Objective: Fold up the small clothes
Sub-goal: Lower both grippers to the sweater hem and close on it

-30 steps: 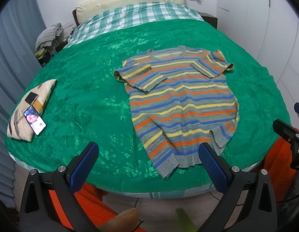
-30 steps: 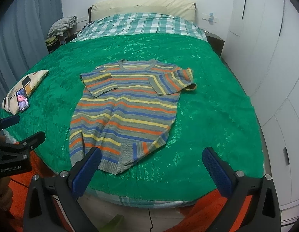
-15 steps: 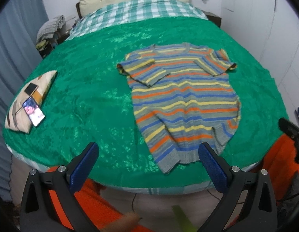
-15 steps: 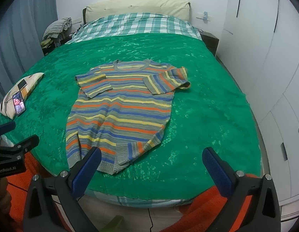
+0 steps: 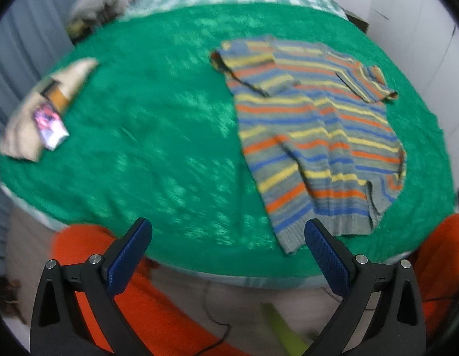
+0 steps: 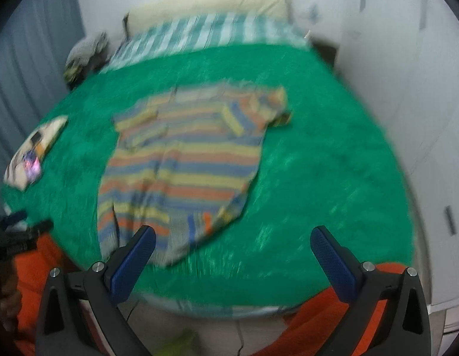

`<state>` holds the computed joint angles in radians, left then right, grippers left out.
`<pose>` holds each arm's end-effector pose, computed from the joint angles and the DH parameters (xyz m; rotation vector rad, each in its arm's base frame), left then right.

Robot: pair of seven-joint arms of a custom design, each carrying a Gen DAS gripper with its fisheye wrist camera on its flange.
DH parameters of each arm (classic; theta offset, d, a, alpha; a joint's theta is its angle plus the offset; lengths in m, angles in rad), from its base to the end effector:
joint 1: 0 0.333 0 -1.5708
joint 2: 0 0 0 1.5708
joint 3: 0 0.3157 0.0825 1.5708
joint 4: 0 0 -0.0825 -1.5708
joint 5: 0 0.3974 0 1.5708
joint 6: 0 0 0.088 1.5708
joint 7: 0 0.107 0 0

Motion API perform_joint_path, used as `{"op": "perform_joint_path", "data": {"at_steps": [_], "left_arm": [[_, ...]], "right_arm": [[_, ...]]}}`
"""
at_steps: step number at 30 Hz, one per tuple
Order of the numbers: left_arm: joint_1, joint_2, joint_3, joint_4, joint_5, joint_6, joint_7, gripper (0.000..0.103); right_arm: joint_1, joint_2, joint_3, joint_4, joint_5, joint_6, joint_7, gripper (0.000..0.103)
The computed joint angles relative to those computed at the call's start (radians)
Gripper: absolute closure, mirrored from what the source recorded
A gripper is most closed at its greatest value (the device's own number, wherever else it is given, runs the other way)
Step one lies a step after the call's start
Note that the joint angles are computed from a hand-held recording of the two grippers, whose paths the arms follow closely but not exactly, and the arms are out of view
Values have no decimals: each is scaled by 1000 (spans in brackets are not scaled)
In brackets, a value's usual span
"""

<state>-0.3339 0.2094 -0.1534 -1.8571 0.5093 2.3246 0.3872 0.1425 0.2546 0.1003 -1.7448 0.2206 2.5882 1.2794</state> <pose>0.5794 -0.2913 0.4304 -2.2898 1.5172 -0.3866 0.6696 0.1553 0.4878 -2.1226 1.4527 -0.3880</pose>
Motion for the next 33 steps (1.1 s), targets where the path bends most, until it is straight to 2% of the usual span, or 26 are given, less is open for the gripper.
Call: {"op": "perform_joint_path", "data": {"at_steps": [3,5,6,7,9,10,11,12,13,15,19,22,23,27,28,29,30,31,32,33], "left_arm": [[33,63,-13,9,-117,99,119,1],[24,112,-4,37,-149,117,151,2],[17,136,2,53,-161,119,160,2],[8,149,12,59,-165,125,161,3],[-5,166,28,60,-177,150,155,9],[-4,166,32,51,-190,165,158,16],[5,163,26,37,-222,191,176,20],[12,155,24,20,-248,208,192,20],[9,143,30,3,-256,217,189,20],[-4,102,50,-50,-235,244,154,20],[9,77,41,-105,-247,301,151,18],[32,126,15,-60,-327,304,229,18],[38,139,9,-55,-352,334,257,19],[20,135,38,-71,-377,377,246,19],[27,130,34,-88,-405,410,244,19],[34,131,28,-98,-432,433,250,19],[43,133,19,-103,-463,446,264,19],[55,151,4,-88,-499,449,294,21],[57,161,0,-77,-516,442,317,22],[33,179,20,-44,-493,410,309,23]], "right_arm": [[-8,111,4,116,10,-130,20,0],[-46,178,48,192,113,-204,-16,1],[-53,233,56,257,152,-252,8,1],[-42,275,44,304,152,-274,75,6],[-58,370,62,412,203,-349,145,18],[-74,433,81,486,240,-419,169,41],[-85,467,94,526,262,-466,180,70],[-100,491,111,553,281,-512,165,84],[-102,486,108,546,282,-521,152,93],[-125,411,102,458,293,-498,90,94],[-117,285,17,329,201,-440,94,95],[-127,295,-1,342,168,-462,114,95],[-130,303,-2,351,164,-468,119,95],[-151,325,17,366,195,-452,111,93],[-163,321,27,357,220,-440,97,85],[-166,322,32,359,230,-439,88,61],[-168,326,37,364,237,-444,73,50],[-168,330,41,365,242,-444,58,44],[-158,342,39,377,230,-451,55,44],[-144,366,31,405,207,-472,69,44]]}}
